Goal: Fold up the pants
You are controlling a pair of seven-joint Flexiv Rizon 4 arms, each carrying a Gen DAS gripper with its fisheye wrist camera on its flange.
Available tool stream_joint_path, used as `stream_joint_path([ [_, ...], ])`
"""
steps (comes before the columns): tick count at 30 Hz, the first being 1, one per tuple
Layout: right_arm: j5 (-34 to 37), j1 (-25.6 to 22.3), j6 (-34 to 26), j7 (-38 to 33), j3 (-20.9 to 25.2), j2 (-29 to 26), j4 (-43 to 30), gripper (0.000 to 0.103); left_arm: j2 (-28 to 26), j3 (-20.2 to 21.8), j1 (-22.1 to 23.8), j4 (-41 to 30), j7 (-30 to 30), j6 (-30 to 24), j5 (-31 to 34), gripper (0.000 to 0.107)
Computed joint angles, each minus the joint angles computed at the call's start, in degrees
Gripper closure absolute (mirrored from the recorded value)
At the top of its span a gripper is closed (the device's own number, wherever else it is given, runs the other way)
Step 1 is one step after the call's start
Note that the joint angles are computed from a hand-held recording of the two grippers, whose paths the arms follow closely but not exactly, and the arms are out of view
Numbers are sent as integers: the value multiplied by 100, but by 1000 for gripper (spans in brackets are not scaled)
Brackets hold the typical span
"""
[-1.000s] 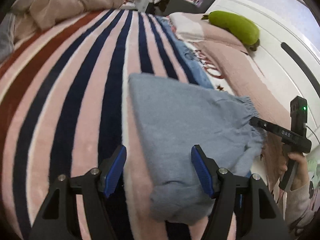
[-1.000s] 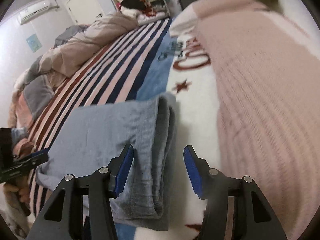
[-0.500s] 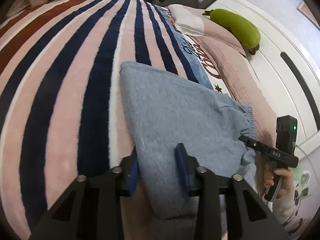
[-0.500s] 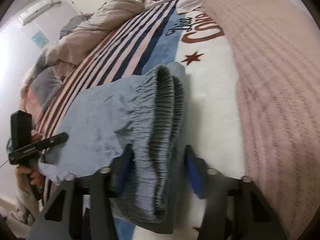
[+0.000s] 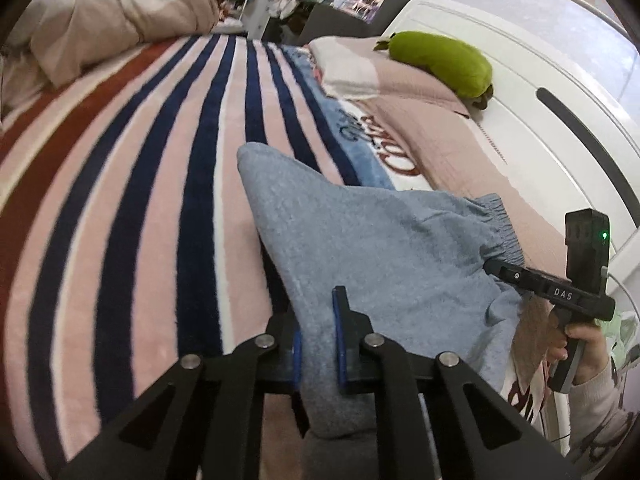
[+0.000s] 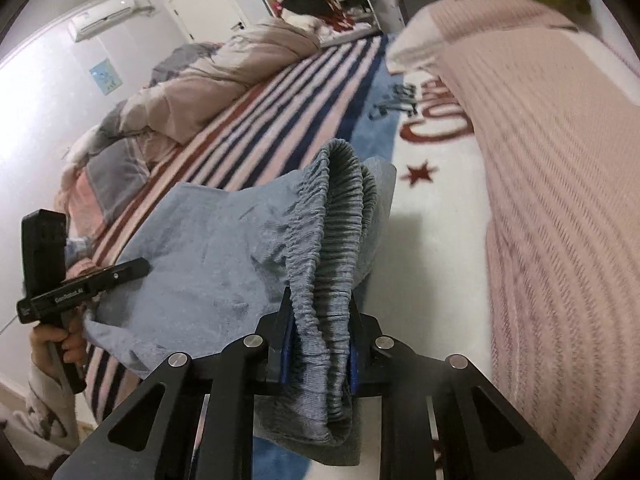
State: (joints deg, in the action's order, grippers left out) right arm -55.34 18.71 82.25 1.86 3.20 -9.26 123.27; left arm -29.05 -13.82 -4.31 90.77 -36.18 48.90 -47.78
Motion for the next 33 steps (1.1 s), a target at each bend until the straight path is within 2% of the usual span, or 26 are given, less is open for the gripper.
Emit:
stream_joint_path([
  [8,-222,67,-395,29,235,292,-285,88,618,60,126,411,626,59,-551,97],
  [17,-369,329,-795,15,491,289,-810,88,1333,458,188,912,1317,-9,-1236,97],
  [25,-510,722,-1071,-142,528,15,-1443,88,1738,814,286,1165,1776,-64,-1681,97],
  [33,-226,1182,-1129,-547,396,-551,-2304,88,1907,1094,550,1094,1958,-307,-1828,97],
])
